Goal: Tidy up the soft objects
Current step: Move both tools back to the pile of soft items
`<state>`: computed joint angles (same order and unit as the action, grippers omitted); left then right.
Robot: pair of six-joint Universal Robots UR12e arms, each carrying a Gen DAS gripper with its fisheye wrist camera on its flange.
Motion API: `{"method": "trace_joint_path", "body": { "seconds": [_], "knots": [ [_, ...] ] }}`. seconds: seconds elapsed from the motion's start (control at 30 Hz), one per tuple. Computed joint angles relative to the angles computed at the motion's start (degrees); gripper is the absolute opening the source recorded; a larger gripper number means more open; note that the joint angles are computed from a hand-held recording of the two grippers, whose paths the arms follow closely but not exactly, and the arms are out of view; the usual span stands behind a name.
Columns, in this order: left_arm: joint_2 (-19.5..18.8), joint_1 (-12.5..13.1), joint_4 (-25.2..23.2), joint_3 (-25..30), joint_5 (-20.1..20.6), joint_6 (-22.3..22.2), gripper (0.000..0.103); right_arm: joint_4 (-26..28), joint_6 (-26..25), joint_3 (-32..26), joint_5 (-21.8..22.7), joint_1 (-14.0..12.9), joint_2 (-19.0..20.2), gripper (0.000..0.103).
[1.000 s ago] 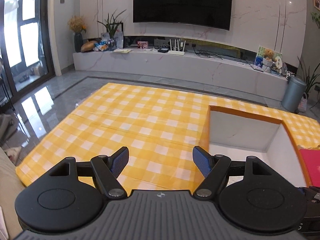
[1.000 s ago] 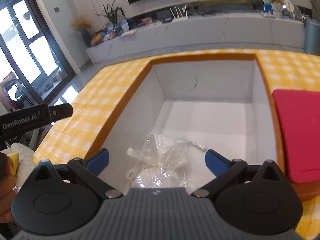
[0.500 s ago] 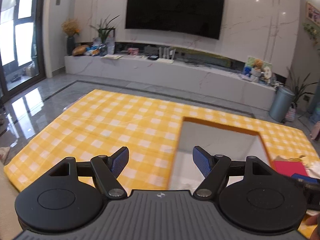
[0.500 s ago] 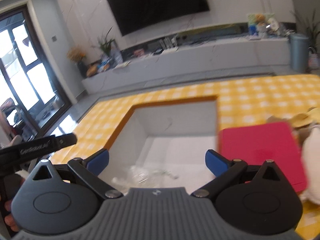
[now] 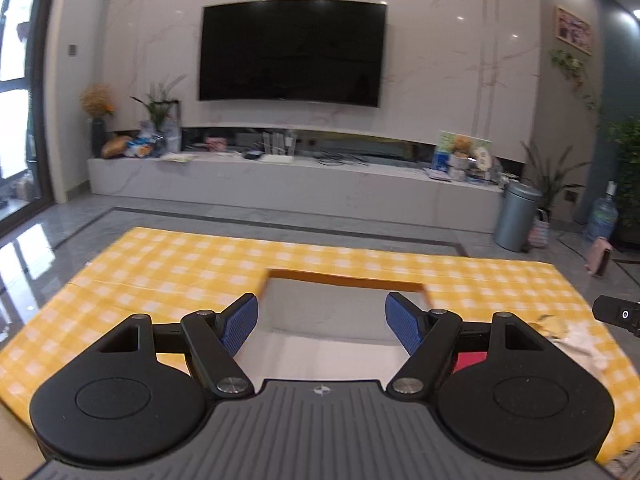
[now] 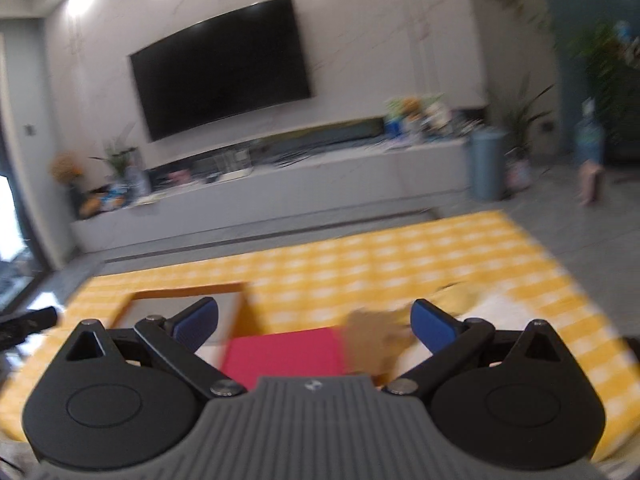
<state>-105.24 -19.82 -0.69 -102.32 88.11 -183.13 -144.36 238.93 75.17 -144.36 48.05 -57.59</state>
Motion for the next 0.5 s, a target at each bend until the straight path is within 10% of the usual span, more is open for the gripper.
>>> {"method": "trace_joint_path", "body": {
  "seconds": [0.17,0.37,0.5],
  "knots": [
    [-0.5,-2.0,-3.8,1.8,-5.2,4.3,0.086,14.2,12.5,4.6,-4.3,-0.1,-4.3,0.1],
    [-1.7,-5.1,-8.9,4.0,-9.2,10.4,0.086,21.8,22.6,9.8,4.9,-2.6,-8.1,0.1],
    [-3.0,-5.9,-17.1,6.7,-14.9,14.3,0.086,16.7,24.8,13.3,12.9,-4.8,-8.5,0.1]
  ]
}}
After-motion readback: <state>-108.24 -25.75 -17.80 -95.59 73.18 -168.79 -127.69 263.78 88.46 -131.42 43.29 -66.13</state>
